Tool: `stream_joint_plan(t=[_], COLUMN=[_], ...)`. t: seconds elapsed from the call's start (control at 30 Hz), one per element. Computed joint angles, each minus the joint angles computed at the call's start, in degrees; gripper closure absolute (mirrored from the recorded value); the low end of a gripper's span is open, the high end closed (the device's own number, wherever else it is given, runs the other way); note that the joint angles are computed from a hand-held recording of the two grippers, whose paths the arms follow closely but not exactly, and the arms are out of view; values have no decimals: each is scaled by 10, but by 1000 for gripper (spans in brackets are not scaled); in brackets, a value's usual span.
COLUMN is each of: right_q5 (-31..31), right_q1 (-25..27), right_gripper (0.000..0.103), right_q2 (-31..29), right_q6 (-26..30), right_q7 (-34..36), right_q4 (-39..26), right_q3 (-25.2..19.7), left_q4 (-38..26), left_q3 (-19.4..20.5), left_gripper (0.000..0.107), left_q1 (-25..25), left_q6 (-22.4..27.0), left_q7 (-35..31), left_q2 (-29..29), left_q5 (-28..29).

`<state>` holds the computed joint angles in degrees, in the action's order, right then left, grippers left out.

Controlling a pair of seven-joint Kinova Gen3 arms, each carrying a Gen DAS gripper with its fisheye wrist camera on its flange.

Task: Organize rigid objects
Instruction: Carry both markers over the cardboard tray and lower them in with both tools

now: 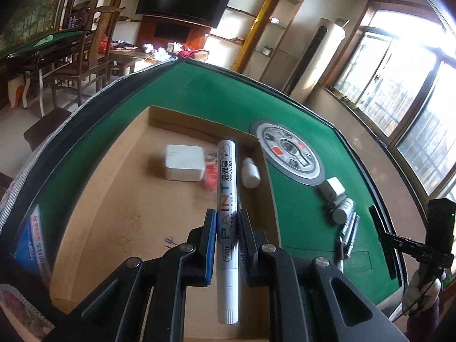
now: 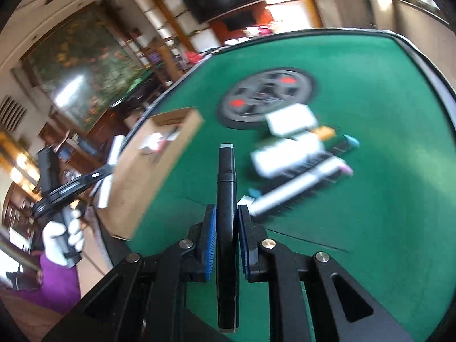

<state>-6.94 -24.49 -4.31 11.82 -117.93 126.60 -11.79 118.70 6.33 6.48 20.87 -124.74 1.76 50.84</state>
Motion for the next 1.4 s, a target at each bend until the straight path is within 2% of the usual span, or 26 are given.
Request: stream_joint_plan(t=[0.07,0.13,0.23,0.33,0.37,0.43,0.5,0.53,0.63,0.67,0.73,0.87,0.93,0.97,1.07,1.17,1.2,1.33,1.4], right_q5=[47,87,98,144,158,193,223,239,277,278,256,181,151,141,117,50,26,-67,-113], right_q1=[7,-14,18,63,63,36,10,13,73,87,85,-11,-64,-90,-144,-124,-128,-120,-92], right_gripper=[89,89,89,89,89,89,89,89,89,89,89,88,88,88,88,88,88,88,88], right_q2=[29,58,100,120,120,109,82,68,17,-1,-38,-78,-72,-61,-14,63,90,196,249], right_q6=[10,13,-3,-26,-33,-39,-45,-46,-55,-52,-50,-13,-1,2,6,51,69,90,106], right_q7=[-27,-52,-67,-129,-152,-198,-245,-268,-328,-332,-313,-219,-173,-150,-80,-10,6,60,88], right_q4=[-38,-68,-95,-97,-94,-87,-75,-71,-61,-64,-75,-154,-207,-233,-313,-392,-407,-425,-437], right_q3=[-33,-36,-89,-149,-154,-133,-114,-119,-188,-205,-205,-118,-69,-45,4,-9,0,16,-2], left_q4=[-13,-18,-3,25,35,57,72,82,92,89,66,-16,-62,-88,-135,-151,-155,-140,-152], left_q3=[-7,-9,-8,-19,-27,-46,-64,-75,-98,-116,-136,-156,-142,-120,-80,-71,-73,-24,-18], left_gripper=[94,94,94,94,94,94,94,94,94,94,94,94,94,94,94,94,94,94,93], left_q1=[-6,-20,-41,-42,-40,-35,-28,-24,-20,-13,-14,-8,-27,-50,-77,-48,-33,-38,-26], left_q6=[2,10,23,34,39,53,71,87,126,149,196,235,246,238,214,173,162,90,77], left_q7=[25,26,-31,-101,-122,-168,-201,-219,-240,-244,-227,-154,-111,-90,-29,24,36,113,148], left_q2=[12,19,6,-23,-35,-66,-99,-123,-179,-200,-218,-239,-237,-231,-199,-129,-102,4,57], left_q5=[-27,-26,29,98,122,168,198,213,222,218,193,108,61,38,-32,-97,-114,-172,-203])
